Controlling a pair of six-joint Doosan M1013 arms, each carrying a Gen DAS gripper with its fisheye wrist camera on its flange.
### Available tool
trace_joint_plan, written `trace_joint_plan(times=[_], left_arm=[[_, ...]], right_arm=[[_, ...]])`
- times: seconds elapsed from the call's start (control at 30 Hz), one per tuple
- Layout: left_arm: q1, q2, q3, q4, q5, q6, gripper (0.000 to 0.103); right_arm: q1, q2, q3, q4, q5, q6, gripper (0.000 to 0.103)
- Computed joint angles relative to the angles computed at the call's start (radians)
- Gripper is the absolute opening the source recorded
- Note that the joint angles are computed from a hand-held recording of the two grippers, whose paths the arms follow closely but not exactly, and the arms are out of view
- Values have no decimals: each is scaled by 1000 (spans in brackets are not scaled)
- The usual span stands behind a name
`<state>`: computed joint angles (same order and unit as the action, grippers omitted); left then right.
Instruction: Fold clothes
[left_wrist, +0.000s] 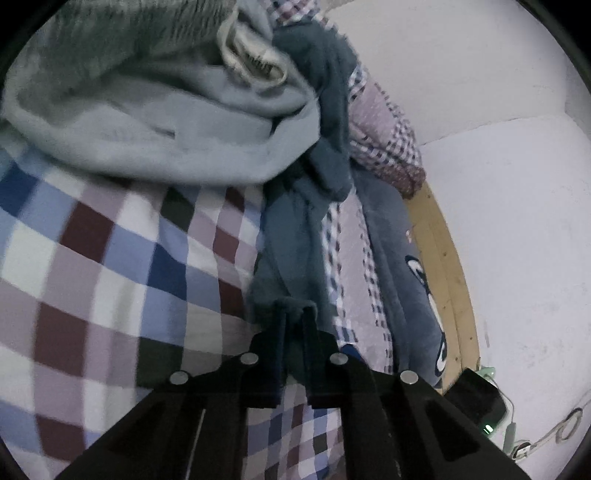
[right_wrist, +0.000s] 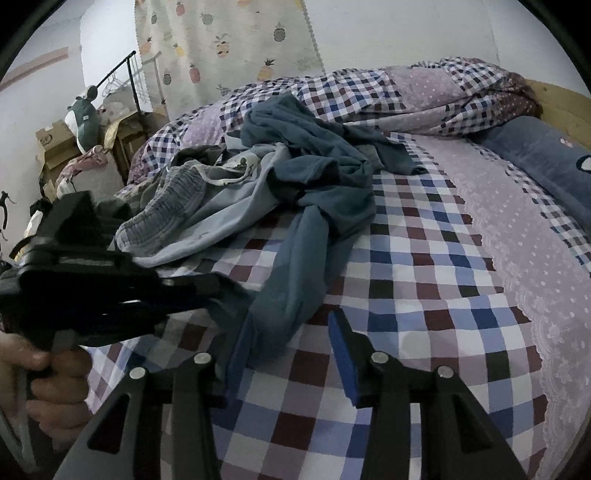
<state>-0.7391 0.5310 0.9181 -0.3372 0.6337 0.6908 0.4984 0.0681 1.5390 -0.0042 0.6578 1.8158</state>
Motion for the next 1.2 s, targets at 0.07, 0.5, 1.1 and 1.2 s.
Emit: trace_joint_plan(times=[0.07, 0.5, 1.1, 1.2], left_arm=[[0, -9, 2, 14, -8, -3, 6], [-9, -78, 66, 192, 19, -60, 2], [-28, -72, 42, 228, 36, 157, 12], [-71, -31, -43, 395, 128, 217, 36]], right_arm=[[-10, 7, -6, 45, 3, -13, 46], [-69, 59, -38, 361, -10, -51, 47], [-34, 98, -65, 267, -18, 52, 44], [-49, 82, -49, 308, -44, 42, 45]])
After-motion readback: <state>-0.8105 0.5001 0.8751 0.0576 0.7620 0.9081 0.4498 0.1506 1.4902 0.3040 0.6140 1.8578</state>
